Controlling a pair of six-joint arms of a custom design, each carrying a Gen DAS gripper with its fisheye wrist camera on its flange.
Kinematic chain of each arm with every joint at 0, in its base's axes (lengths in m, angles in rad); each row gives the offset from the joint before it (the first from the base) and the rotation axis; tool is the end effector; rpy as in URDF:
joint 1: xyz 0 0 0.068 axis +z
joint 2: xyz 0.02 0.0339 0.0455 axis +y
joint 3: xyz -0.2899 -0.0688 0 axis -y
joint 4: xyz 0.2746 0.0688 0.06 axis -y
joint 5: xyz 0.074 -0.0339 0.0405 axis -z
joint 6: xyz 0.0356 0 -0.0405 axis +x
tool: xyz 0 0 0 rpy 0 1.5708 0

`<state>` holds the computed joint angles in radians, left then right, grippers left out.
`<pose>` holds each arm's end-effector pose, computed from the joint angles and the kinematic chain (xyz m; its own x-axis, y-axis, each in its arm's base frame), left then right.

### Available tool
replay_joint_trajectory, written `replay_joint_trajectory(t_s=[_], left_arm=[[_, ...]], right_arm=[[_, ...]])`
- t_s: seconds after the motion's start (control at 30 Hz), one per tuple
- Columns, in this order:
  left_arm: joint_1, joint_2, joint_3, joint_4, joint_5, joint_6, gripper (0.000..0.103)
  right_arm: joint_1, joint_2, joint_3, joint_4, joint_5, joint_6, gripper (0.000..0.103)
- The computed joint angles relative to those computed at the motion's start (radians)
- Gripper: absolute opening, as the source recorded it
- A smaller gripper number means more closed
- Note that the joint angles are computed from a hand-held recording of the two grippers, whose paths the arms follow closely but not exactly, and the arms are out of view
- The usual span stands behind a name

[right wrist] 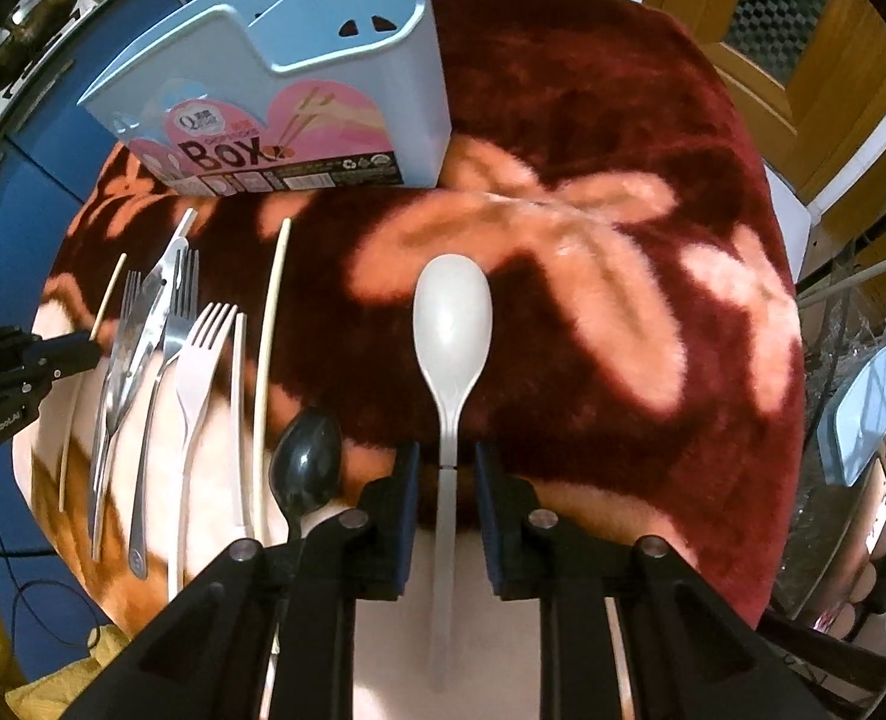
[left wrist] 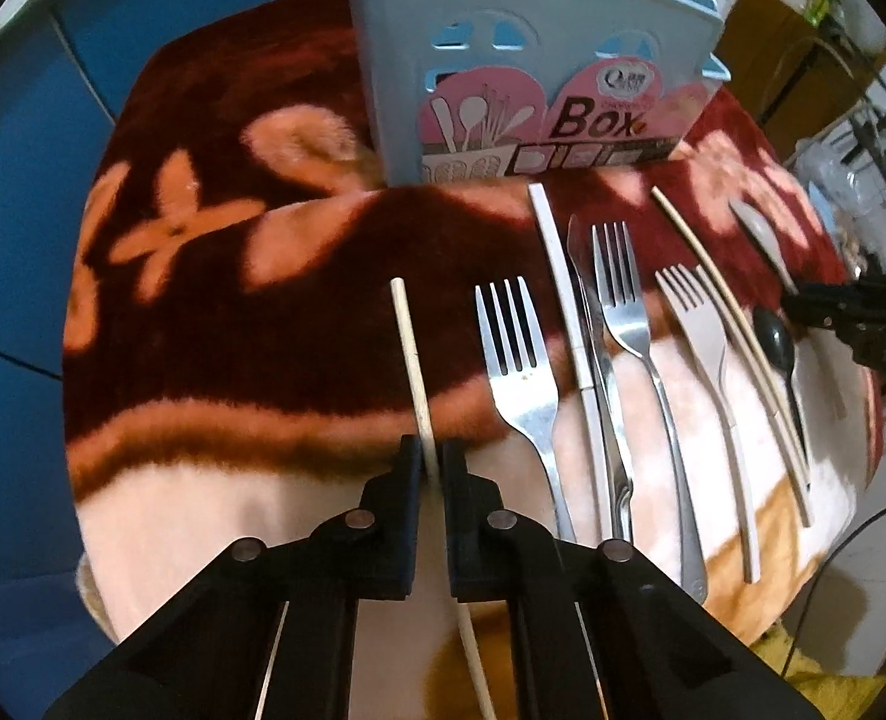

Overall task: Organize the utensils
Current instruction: 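Grasp the wooden chopstick with the left tool while the right tool grasps the white spoon, then lower the chopstick into the blue holder with the left tool while the right inserts the spoon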

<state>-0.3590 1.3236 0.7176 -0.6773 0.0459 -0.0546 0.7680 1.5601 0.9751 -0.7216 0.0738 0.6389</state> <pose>0.2241 -0.0859 0.1824 -0.9163 0.2856 -0.2807 0.3136 0.9477 -0.0594 0.2231 0.2118 0.1961 -0.9623 -0.1026 -0.2521 -0.1310 0.9865 0.0986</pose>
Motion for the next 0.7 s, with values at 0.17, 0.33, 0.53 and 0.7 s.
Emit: replay_joint_trajectory(t_s=[0.17,0.33,0.53,0.7], left_arm=[[0.025,-0.081,-0.038,0.008,0.029,-0.019,0.004],[0.045,-0.215,-0.094,0.040,0.041,-0.051,0.004],[0.041,-0.371,-0.121,0.071,0.037,-0.080,0.004],[-0.023,-0.444,-0.108,0.152,-0.031,-0.127,0.004]], right_arm=[[0.045,-0.043,-0.047,0.043,0.072,0.053,0.007],[0.140,-0.136,-0.102,0.094,0.213,0.146,0.007],[0.247,-0.240,-0.136,0.173,0.354,0.212,0.007],[0.298,-0.280,-0.140,0.258,0.479,0.219,0.007]])
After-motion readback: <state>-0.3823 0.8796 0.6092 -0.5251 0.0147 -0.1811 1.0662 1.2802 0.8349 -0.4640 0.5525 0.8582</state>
